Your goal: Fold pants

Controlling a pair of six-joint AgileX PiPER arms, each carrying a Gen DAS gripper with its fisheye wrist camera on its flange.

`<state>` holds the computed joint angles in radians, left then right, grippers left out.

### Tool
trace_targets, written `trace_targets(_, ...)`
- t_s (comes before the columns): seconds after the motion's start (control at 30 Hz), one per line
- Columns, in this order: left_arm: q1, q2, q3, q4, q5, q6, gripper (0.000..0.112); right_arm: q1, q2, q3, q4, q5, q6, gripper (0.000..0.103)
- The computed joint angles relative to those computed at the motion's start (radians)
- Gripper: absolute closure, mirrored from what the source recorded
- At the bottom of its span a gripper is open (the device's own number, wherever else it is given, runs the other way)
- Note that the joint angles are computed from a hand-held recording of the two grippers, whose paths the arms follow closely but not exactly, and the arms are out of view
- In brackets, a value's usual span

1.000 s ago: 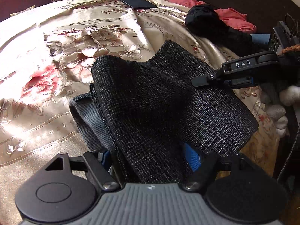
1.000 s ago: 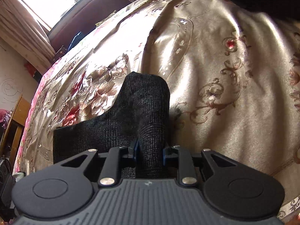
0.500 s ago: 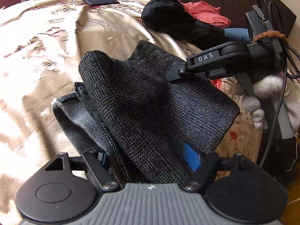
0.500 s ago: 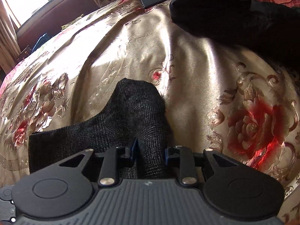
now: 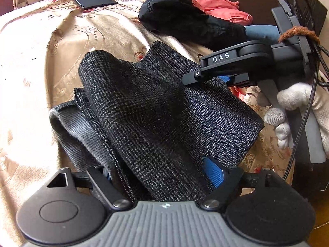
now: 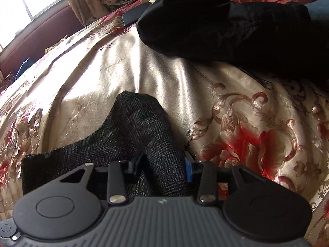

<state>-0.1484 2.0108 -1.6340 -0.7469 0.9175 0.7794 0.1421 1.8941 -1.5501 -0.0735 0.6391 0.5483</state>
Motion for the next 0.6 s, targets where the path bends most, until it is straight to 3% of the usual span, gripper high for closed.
trace_targets(0.3, 0.051, -0.102, 0.105, 0.011, -0.033, -0.06, 0.02, 0.128, -0.28, 0.321, -0.416, -0.13, 0.419, 0.064)
trace_targets(0.43, 0.042, -0.156, 0.167, 0.034, -0.08, -0.061, 0.02, 0.231, -0.304, 0.422, -0.505, -0.189, 0.544, 0.064)
trace_targets(0.5, 0.025, -0.16, 0.163, 0.085, -0.078, -0.094, 0.02, 0.275, -0.259, 0.416, -0.507, -0.166, 0.545, 0.064)
trace_targets(0.6, 0.017, -0.134, 0.125, 0.15, -0.006, -0.157, 0.02, 0.325, -0.222, 0.384, -0.589, -0.093, 0.574, 0.063)
